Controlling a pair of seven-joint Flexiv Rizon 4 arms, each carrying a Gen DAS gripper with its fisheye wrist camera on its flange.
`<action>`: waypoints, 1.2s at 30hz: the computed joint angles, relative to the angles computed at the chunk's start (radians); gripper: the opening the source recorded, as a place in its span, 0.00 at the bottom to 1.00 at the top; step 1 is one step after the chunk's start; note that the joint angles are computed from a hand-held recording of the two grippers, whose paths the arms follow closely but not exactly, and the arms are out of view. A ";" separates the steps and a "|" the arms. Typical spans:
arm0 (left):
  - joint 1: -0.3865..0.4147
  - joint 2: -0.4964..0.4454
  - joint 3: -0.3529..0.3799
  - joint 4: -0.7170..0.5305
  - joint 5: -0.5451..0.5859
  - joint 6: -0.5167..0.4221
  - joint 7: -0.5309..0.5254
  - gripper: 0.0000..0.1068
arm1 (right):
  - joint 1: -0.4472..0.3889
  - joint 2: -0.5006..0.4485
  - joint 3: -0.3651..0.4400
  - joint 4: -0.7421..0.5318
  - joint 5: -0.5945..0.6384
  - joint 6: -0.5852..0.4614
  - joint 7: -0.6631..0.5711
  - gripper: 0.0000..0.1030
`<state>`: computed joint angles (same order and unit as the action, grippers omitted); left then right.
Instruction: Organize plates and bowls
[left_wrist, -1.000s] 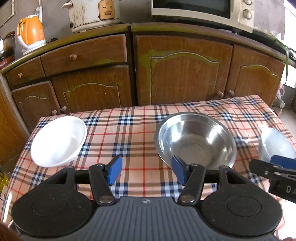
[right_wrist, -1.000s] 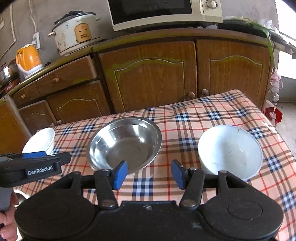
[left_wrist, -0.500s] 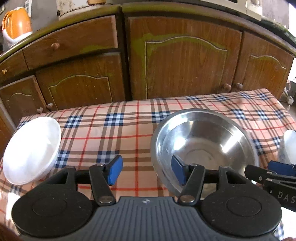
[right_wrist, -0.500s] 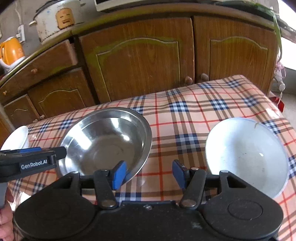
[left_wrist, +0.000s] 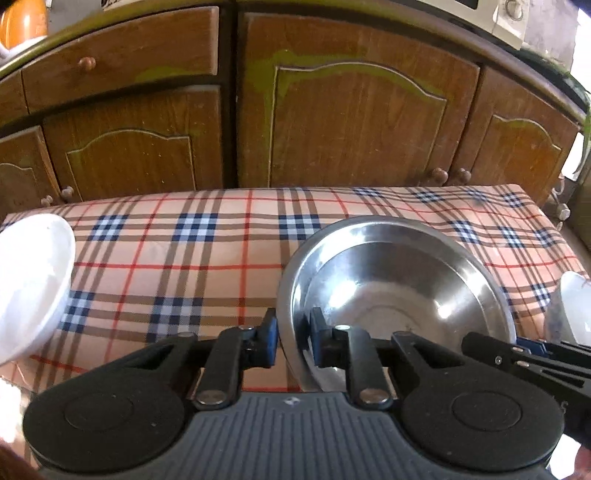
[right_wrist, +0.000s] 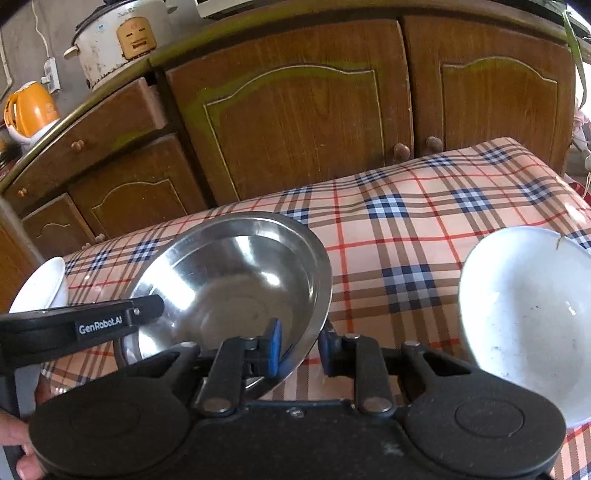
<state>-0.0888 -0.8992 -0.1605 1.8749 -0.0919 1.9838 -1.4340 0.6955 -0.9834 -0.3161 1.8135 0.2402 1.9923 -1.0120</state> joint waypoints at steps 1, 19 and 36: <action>-0.004 0.003 0.004 0.007 -0.001 0.008 -0.002 0.18 | 0.003 0.001 -0.001 0.004 0.003 0.007 -0.001 0.26; -0.097 0.112 0.071 0.165 -0.043 0.142 -0.032 0.18 | 0.113 0.114 -0.049 0.156 0.132 0.075 -0.093 0.26; -0.155 0.221 0.092 0.299 -0.074 0.192 -0.035 0.18 | 0.207 0.229 -0.067 0.288 0.273 0.121 -0.197 0.26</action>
<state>-0.2439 -0.6781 -0.0683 2.1740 -0.1662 2.1755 -1.4687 0.9021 -0.7548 -0.3827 2.1011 0.5128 2.1135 -1.2089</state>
